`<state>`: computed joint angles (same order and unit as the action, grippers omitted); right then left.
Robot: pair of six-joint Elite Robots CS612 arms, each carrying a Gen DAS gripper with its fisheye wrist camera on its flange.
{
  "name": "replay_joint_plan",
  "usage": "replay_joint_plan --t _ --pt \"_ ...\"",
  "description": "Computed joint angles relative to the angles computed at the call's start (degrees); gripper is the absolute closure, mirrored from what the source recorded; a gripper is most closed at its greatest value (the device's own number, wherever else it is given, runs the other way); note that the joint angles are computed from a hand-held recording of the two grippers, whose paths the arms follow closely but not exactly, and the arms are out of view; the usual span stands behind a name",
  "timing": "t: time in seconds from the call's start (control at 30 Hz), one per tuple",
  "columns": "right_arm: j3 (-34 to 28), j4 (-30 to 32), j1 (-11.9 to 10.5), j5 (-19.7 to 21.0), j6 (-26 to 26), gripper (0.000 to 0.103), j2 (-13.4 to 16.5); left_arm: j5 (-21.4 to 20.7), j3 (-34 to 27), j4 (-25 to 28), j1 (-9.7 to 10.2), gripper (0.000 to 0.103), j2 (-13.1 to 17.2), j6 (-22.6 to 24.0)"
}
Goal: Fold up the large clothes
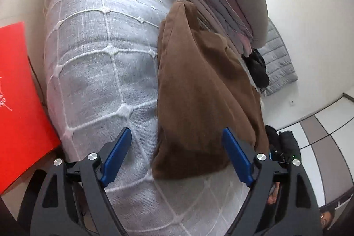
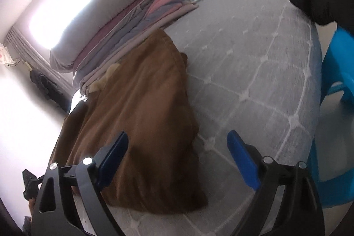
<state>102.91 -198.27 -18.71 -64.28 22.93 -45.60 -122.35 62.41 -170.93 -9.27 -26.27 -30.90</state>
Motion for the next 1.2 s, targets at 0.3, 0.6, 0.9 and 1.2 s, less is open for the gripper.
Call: replay_joint_plan --t 0.3,0.6,0.9,1.2 --pt "-3.18 2.43 0.55 1.31 0.08 0.015 0.6 5.72 4.19 -0.16 -1.64 0.047 -3.36 12.63" --pt "-6.54 -3.76 2.23 -13.97 8.61 0.015 2.76 34.6 -0.46 -13.07 -3.65 0.014 0.23 -2.76" --pt "-9.18 1.02 2.72 -14.7 3.9 0.015 3.68 42.23 -5.95 -4.87 -6.54 0.014 2.81 3.5" --pt "-10.53 7.82 4.36 -22.61 -8.02 0.073 1.96 59.13 -9.76 -6.13 -9.29 0.023 4.27 23.25"
